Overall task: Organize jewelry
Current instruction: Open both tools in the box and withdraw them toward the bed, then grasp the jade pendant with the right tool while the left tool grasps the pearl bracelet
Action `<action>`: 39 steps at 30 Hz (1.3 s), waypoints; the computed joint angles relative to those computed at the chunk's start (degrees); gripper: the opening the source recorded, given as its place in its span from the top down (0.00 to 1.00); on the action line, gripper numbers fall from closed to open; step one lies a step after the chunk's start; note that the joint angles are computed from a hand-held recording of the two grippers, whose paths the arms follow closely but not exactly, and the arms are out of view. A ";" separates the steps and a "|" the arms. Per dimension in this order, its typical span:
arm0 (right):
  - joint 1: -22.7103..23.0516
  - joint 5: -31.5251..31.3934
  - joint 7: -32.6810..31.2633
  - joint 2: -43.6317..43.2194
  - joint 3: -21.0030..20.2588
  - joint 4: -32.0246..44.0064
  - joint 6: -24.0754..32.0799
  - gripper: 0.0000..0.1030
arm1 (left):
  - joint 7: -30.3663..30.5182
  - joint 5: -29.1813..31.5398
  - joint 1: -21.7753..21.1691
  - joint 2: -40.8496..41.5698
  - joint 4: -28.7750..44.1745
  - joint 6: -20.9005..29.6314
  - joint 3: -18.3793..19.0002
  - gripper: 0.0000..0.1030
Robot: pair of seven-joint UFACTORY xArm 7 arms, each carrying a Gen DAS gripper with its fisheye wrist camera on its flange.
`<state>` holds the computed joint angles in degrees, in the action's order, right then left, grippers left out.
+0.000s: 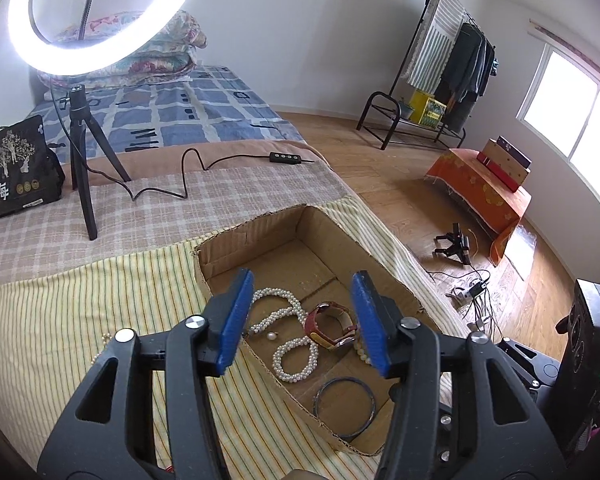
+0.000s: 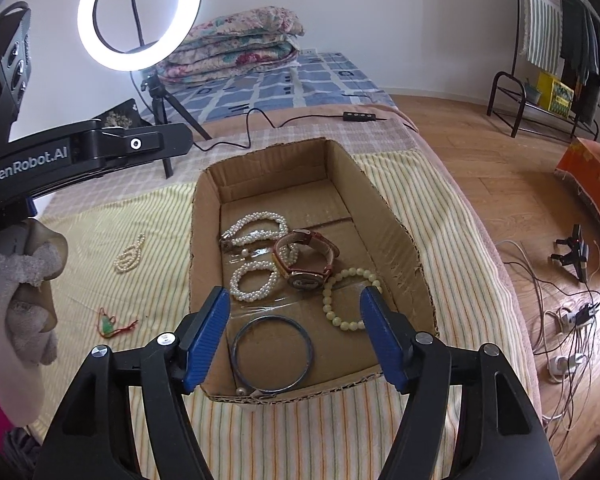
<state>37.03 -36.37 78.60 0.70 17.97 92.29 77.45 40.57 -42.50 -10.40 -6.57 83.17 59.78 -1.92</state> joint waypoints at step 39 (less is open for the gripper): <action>15.00 -3.47 -16.66 22.46 -9.10 28.53 0.37 0.22 | 4.46 6.04 15.96 8.64 10.21 6.49 4.64 0.46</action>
